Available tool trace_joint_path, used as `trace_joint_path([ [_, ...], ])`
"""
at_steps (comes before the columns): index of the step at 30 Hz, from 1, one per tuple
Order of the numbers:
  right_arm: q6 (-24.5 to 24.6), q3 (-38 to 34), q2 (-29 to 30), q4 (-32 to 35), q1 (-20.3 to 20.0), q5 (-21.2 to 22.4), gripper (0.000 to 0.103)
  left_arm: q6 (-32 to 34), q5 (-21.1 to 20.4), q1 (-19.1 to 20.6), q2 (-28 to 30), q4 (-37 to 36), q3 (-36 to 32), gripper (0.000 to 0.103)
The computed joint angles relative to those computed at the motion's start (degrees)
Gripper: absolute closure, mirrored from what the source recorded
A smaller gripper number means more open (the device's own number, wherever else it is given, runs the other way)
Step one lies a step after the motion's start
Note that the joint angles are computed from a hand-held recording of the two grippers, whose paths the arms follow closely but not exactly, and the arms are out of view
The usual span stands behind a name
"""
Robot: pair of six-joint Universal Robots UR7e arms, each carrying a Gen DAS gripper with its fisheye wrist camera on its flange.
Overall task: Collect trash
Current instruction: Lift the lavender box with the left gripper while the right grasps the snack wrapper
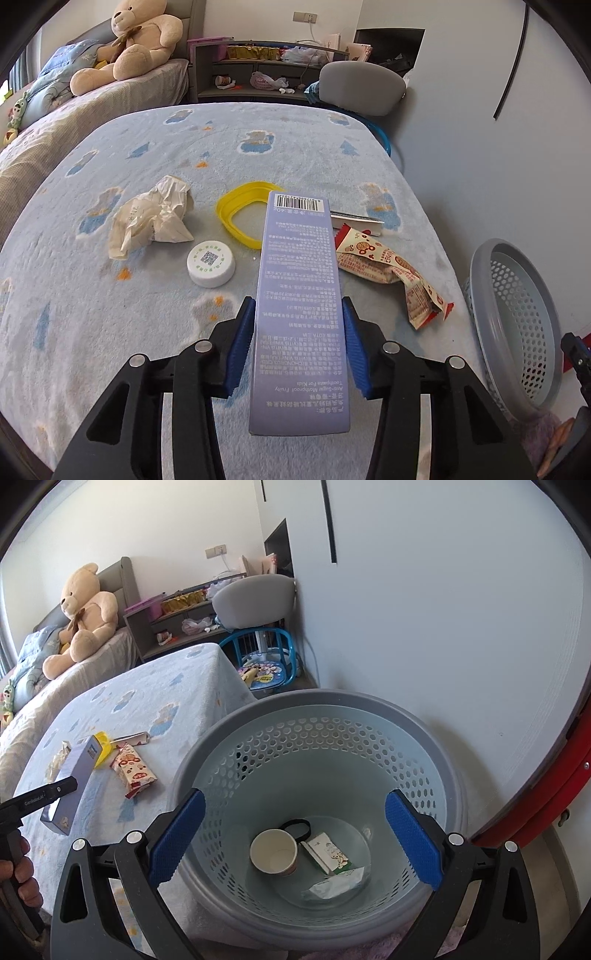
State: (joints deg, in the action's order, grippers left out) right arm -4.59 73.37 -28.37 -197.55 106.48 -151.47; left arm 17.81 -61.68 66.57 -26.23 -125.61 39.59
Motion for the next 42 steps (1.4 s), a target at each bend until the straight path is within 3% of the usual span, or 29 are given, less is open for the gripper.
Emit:
trace_joint_path([
  [9,1.2,-7.3,4.1,7.8,1.3,6.5,0.007,1.9,-0.7,0.9,-5.8,2.3,7.7,0.058],
  [21,0.8,-18.6,9.9,17.9,1.3,9.6,0.007,2.0,-0.5,1.8,-2.3,5.9,3.1,0.058],
  [25,-2.3,-26.0,13.5,23.1,1.3,8.3,0.007,1.9,-2.0,2.2,-2.0,5.9,2.1,0.059],
  [30,-5.4,-33.1,16.7,28.3,0.8,9.9,0.007,2.2,-2.8,2.5,-3.9,3.4,3.9,0.059],
  [35,-4.5,-40.1,19.1,35.2,-0.1,12.8,0.007,2.9,-3.5,2.5,-6.6,0.1,6.6,0.059],
  [42,-3.7,-51.9,24.1,47.8,-1.3,14.5,0.007,2.2,-4.5,3.0,-7.1,-0.6,5.1,0.059],
])
